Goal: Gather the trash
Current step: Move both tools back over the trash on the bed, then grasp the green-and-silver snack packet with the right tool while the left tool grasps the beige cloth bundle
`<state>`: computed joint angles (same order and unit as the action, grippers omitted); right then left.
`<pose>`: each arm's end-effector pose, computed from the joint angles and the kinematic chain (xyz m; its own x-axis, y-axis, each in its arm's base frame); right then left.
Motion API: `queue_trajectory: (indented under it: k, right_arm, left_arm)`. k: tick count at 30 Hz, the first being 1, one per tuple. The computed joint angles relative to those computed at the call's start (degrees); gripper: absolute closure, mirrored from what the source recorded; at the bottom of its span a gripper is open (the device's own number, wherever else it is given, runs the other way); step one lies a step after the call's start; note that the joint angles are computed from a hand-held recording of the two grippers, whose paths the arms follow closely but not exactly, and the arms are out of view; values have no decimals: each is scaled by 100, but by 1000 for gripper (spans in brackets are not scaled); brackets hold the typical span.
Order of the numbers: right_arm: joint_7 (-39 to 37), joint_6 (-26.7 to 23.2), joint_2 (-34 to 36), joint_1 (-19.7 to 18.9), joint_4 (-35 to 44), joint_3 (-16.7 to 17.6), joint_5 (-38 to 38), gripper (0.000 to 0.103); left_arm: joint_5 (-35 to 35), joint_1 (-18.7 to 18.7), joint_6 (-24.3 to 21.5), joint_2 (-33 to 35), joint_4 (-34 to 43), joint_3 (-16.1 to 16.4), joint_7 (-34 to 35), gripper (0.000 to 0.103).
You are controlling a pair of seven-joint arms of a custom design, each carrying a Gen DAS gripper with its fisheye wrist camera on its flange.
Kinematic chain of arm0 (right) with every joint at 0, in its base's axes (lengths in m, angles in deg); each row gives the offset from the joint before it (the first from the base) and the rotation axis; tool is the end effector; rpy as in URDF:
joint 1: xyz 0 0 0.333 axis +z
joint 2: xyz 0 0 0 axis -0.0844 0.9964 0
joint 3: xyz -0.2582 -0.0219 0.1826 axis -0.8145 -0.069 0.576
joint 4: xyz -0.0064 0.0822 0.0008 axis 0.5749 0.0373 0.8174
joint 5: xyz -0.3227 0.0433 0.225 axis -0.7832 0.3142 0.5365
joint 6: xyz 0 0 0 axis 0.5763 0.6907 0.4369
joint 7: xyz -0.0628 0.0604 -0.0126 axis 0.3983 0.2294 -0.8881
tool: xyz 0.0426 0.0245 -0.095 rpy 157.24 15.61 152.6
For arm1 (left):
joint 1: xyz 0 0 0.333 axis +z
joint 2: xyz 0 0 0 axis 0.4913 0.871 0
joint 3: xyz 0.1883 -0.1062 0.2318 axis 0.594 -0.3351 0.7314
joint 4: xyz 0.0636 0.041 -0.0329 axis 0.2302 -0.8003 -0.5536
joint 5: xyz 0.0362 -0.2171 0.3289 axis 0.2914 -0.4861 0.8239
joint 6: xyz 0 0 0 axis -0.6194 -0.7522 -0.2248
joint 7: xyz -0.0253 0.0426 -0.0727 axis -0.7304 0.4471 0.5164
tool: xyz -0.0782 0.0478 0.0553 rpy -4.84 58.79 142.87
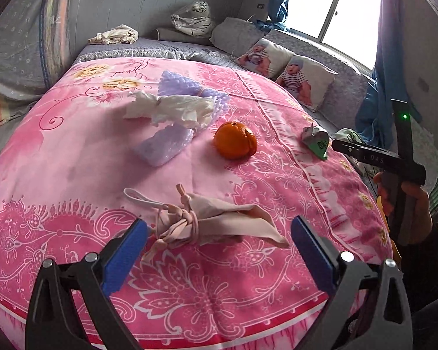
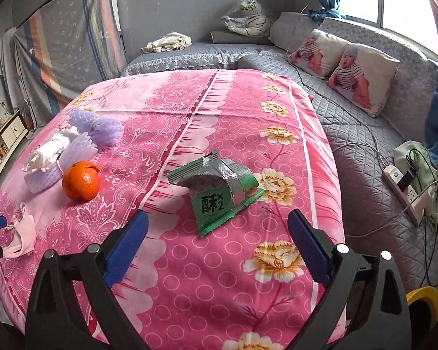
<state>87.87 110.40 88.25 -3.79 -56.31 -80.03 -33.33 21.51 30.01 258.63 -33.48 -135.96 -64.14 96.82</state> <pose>0.7631 0.1000 0.4675 0.3286 -0.9440 -0.0301 -0.6814 -0.2149 -0.6997 0.6267 -0.0615 0.4507 -0.0668 -0.9630 0.2610 -0.7297 -0.1312 -0.6710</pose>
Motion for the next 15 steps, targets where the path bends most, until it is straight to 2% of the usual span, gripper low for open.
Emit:
queue_trajectory:
  k: [4, 15]
  right_arm:
    - [114, 22, 144, 180, 169, -155, -266, 11]
    - [466, -168, 720, 378, 979, -316, -748, 11]
  left_arm:
    - [391, -88, 10, 80, 51, 150, -394, 8]
    - [842, -65, -234, 425, 423, 184, -823, 8]
